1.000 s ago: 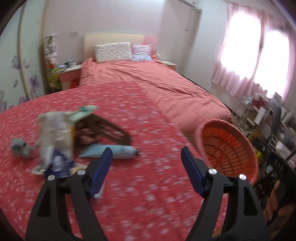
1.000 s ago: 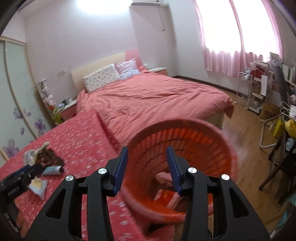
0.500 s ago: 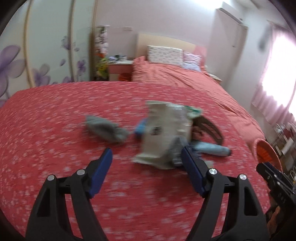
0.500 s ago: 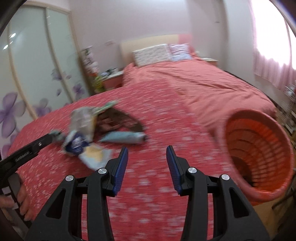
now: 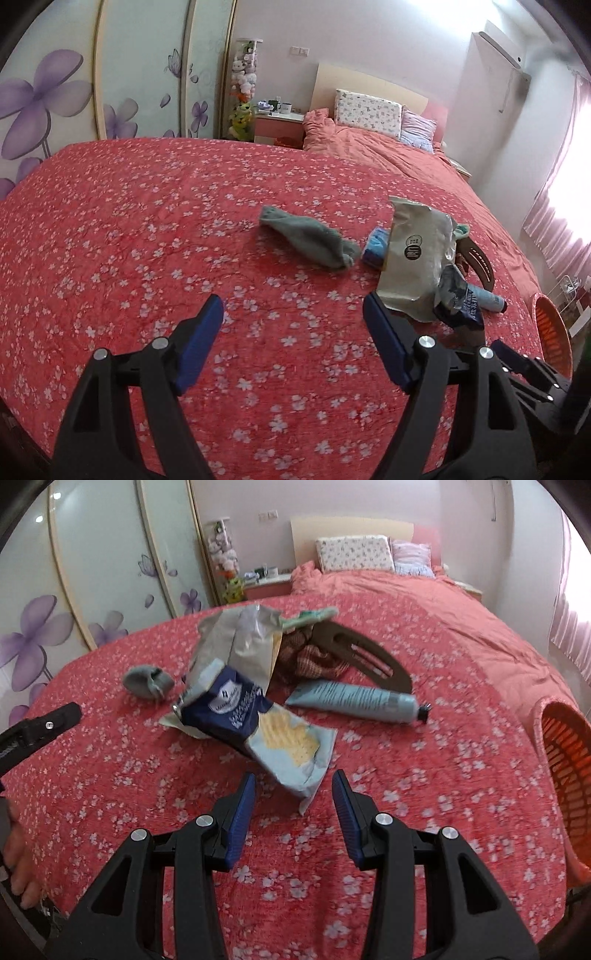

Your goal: Collect trash

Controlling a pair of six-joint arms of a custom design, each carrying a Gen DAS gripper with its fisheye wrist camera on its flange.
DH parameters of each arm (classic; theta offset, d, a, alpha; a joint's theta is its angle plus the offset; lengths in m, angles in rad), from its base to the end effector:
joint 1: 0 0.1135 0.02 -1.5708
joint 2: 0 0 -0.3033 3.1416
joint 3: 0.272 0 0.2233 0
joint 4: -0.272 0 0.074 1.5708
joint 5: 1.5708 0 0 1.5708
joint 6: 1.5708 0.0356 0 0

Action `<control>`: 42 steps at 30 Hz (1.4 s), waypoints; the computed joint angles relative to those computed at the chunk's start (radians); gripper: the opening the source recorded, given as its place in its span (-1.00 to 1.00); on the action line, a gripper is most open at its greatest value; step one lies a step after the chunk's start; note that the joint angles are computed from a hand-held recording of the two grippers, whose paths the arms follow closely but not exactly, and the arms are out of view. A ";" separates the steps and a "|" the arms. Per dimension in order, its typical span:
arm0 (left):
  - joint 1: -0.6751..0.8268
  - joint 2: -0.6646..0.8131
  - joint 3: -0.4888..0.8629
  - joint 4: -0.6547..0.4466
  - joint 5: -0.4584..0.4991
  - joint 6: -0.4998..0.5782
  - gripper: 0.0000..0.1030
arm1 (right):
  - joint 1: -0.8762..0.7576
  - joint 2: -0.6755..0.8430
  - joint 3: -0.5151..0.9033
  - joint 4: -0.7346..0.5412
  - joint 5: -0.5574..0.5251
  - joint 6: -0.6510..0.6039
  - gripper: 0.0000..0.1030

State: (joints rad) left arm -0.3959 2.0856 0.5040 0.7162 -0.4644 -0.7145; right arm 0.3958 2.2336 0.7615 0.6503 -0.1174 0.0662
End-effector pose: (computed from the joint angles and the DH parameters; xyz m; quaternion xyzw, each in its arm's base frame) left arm 0.2789 -0.0993 0.0812 -0.2233 0.8891 0.0063 0.3995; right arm 0.3324 0.1434 0.0644 -0.1736 0.9130 0.1368 0.3430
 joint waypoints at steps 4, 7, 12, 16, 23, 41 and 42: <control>0.002 0.004 -0.007 0.014 0.013 -0.006 0.49 | 0.003 0.004 0.027 -0.053 -0.048 0.023 -0.33; -0.003 0.008 -0.009 0.018 0.015 -0.012 0.49 | 0.022 -0.003 0.021 -0.056 -0.075 0.025 -0.34; -0.005 0.006 -0.026 0.036 0.015 -0.017 0.49 | 0.043 -0.040 -0.029 -0.023 -0.114 0.014 -0.33; -0.004 -0.001 -0.044 0.048 0.010 -0.022 0.50 | 0.047 -0.059 -0.045 0.006 -0.082 0.012 0.05; 0.011 -0.017 -0.068 0.055 0.021 -0.030 0.50 | 0.091 0.012 0.120 -0.108 -0.010 0.005 0.20; -0.005 0.019 0.011 0.009 0.045 -0.009 0.50 | 0.056 -0.017 0.078 -0.052 -0.022 0.035 -0.87; -0.007 0.025 0.020 0.007 0.049 -0.008 0.50 | 0.046 -0.021 0.071 -0.046 -0.028 0.041 -0.88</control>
State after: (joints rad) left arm -0.4031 2.1107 0.5244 0.7229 -0.4149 -0.7221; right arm 0.4419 2.2124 0.8328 0.6047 -0.1453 0.1069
